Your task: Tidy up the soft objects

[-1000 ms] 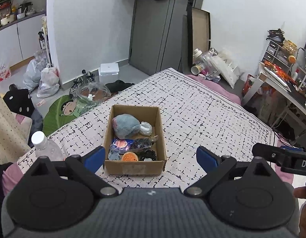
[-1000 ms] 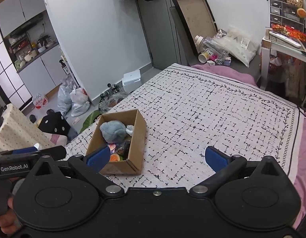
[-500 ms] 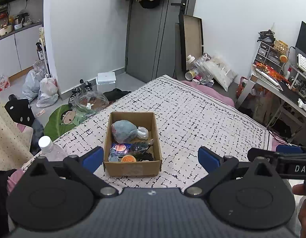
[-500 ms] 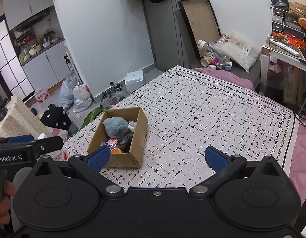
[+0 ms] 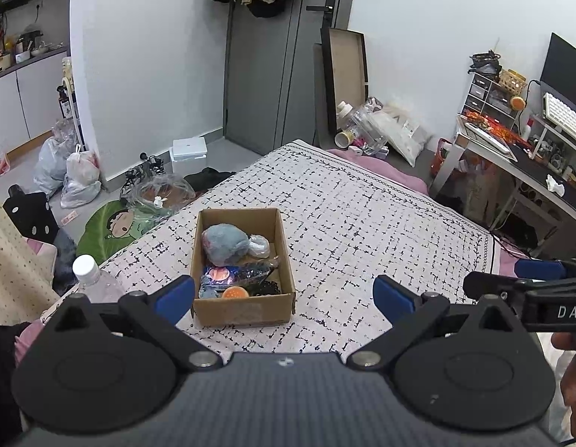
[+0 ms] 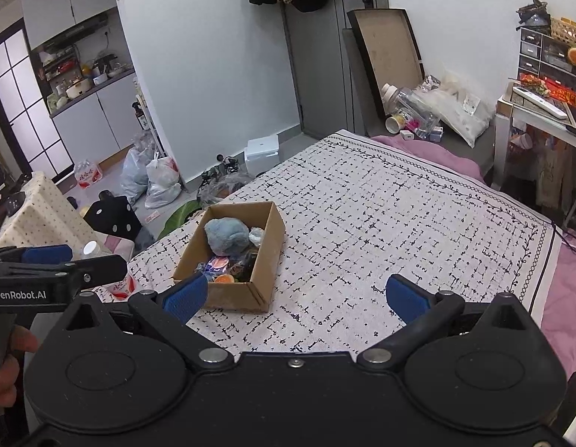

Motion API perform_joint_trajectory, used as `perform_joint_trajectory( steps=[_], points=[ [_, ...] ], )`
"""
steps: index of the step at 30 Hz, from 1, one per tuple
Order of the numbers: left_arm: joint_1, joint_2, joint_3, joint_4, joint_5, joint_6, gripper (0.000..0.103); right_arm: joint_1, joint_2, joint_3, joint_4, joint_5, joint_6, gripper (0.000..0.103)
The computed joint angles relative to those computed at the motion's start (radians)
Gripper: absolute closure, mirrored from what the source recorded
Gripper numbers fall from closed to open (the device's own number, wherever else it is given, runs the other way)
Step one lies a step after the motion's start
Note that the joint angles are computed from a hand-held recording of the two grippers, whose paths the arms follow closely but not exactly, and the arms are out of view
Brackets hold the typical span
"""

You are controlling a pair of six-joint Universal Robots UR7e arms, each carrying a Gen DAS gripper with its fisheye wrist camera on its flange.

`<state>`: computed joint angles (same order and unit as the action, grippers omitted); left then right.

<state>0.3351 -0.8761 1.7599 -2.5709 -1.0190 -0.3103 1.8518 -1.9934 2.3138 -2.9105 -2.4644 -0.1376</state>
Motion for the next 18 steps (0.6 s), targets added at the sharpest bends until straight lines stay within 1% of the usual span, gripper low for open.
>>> perform_joint_trajectory(
  steps=[18],
  points=[
    [0.002,-0.01,0.012,0.0,0.002,-0.008,0.002,0.008,0.0,0.007,0.02,-0.005,0.026,0.0]
  ],
)
